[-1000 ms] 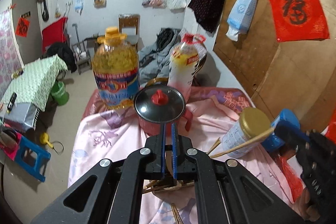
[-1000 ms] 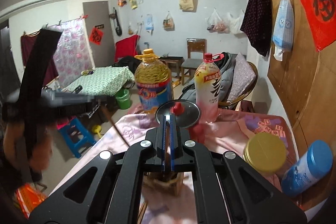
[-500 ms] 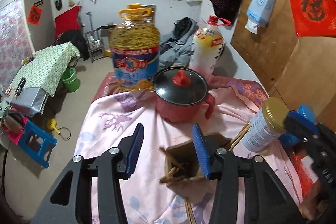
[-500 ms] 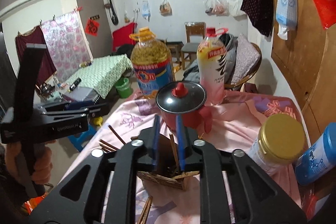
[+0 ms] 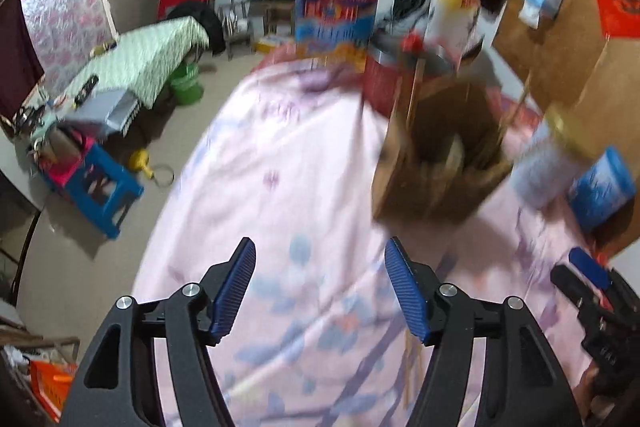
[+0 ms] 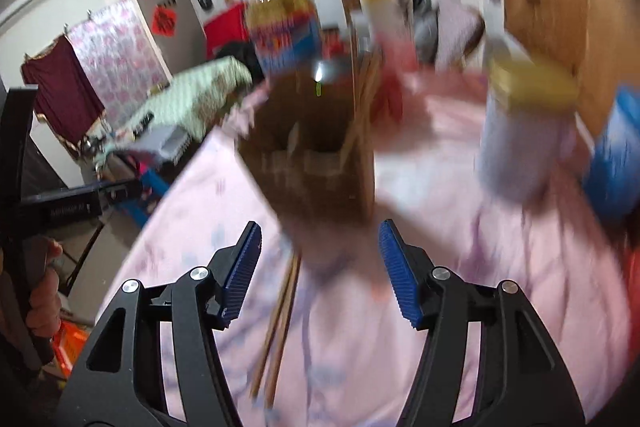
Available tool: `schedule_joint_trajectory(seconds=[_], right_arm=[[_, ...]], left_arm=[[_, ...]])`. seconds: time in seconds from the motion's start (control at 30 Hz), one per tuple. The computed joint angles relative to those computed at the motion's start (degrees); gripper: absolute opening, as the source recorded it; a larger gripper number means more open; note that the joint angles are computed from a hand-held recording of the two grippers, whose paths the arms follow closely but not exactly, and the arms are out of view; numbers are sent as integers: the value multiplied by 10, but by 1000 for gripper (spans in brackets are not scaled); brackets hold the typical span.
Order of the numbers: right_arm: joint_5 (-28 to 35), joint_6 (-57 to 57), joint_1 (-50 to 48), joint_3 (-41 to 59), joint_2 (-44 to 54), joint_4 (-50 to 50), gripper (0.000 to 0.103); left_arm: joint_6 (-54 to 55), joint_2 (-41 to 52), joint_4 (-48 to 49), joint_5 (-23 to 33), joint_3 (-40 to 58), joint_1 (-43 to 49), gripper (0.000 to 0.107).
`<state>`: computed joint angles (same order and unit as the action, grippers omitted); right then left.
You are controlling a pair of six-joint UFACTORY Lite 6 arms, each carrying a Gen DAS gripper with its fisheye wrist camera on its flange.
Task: Organize utensils
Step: 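Open the right tool above the wooden holder to drop the chopstick, then move both open tools down to the two chopsticks on the sheet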
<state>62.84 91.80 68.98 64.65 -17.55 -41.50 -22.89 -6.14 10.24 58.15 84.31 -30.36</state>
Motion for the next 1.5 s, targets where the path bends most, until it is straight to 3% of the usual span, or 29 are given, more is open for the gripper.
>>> schedule_joint_trajectory(seconds=[0.17,0.37,0.43,0.6,0.77,0.97,1.23,1.4,1.5], right_arm=[[-20,143,126,-59,76,36,56],[-70,203,175,-35,190,76,36],[-59,226,185,-22,209,69,35],[-63,244,188,14,254,63,34],[-41,281,192,-11,242,66,8],[-24,372,230,-103,136,51,14],[65,322,261,-101,97,74,15],[102,322,286,-142,32,88,16],[106,315,288,-164,4,90,16]], left_arm=[[75,-135,-103,-35,-241,76,66],[162,-228,-118,-23,-372,132,66],[202,-250,-129,-16,-400,158,66],[245,-281,-134,-7,-430,163,66],[224,-286,-121,-12,-439,109,66],[141,-267,-95,-35,-447,-9,66],[28,-167,-83,-119,-415,-175,66],[6,-94,-104,-171,-398,-220,43],[-35,-79,-74,-189,-395,-240,36]])
